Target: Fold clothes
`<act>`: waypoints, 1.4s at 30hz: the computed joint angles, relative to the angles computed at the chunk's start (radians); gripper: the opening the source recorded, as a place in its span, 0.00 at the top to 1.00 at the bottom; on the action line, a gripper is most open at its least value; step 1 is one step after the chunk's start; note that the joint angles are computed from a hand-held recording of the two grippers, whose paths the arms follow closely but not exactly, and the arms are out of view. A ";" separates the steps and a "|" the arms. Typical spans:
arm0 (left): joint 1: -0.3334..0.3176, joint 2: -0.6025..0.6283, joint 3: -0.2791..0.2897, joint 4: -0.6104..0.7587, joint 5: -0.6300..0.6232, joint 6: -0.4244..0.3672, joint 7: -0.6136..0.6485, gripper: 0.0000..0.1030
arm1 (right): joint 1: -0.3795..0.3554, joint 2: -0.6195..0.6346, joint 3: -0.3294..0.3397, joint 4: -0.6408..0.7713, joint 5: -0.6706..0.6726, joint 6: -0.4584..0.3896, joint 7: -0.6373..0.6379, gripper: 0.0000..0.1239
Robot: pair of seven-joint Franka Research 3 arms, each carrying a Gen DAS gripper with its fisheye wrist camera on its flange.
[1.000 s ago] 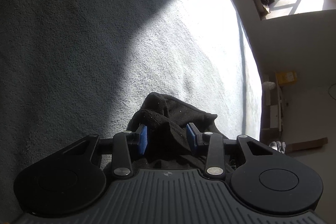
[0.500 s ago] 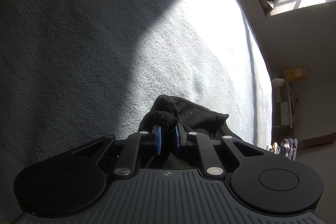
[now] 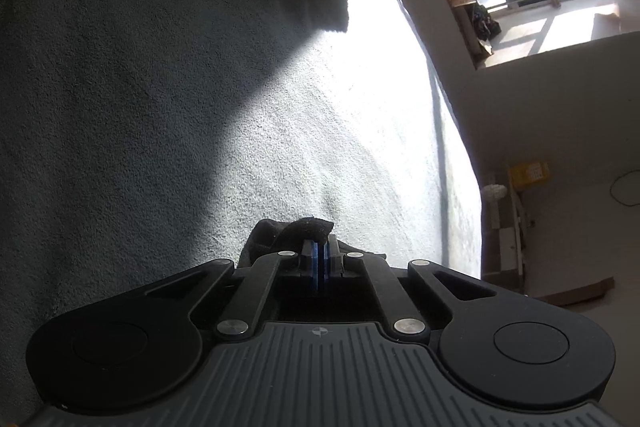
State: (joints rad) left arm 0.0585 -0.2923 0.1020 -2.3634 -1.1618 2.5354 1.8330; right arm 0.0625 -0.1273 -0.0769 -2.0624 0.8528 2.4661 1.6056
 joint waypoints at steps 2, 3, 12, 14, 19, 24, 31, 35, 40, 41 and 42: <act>-0.004 0.015 -0.002 0.007 -0.015 0.012 0.010 1.00 | 0.000 0.013 0.000 0.007 0.004 0.006 0.000 0.97; -0.003 0.022 -0.004 0.011 -0.020 0.016 0.013 1.00 | -0.001 0.021 -0.001 0.009 0.008 0.010 -0.003 0.97; 0.015 0.082 -0.006 0.037 -0.110 -0.024 0.073 1.00 | -0.009 0.087 -0.002 0.015 0.165 0.013 -0.070 0.97; 0.026 0.093 -0.003 0.030 -0.208 -0.037 0.107 0.98 | -0.019 0.111 -0.006 0.018 0.314 -0.014 -0.145 0.94; 0.071 0.099 -0.025 -0.002 -0.478 -0.012 0.191 0.78 | -0.049 0.154 0.006 0.006 0.556 0.030 -0.251 0.73; 0.102 0.062 -0.066 -0.014 -0.479 0.069 0.231 0.77 | -0.065 0.145 0.012 -0.008 0.630 0.077 -0.315 0.71; 0.049 0.030 -0.086 0.022 -0.110 0.128 0.268 0.70 | -0.009 0.128 0.054 0.126 0.163 -0.134 -0.495 0.71; 0.007 0.050 -0.076 0.038 0.030 0.152 0.242 0.70 | 0.086 0.117 0.118 0.167 -0.098 -0.127 -0.724 0.72; -0.037 0.053 -0.038 0.032 0.003 0.158 0.298 0.70 | 0.195 0.131 0.172 0.184 -0.269 -0.128 -0.966 0.74; -0.039 0.050 -0.034 0.026 0.001 0.156 0.314 0.70 | 0.212 0.146 0.178 0.196 -0.299 -0.125 -0.982 0.75; -0.040 0.047 -0.031 0.019 0.000 0.154 0.331 0.70 | 0.228 0.164 0.185 0.213 -0.330 -0.125 -0.989 0.75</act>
State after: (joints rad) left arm 0.0182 -0.2456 0.0714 -2.3441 -1.1622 2.6896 2.1636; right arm 0.2902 0.0367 0.1076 -1.8490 0.5231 2.3414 0.6168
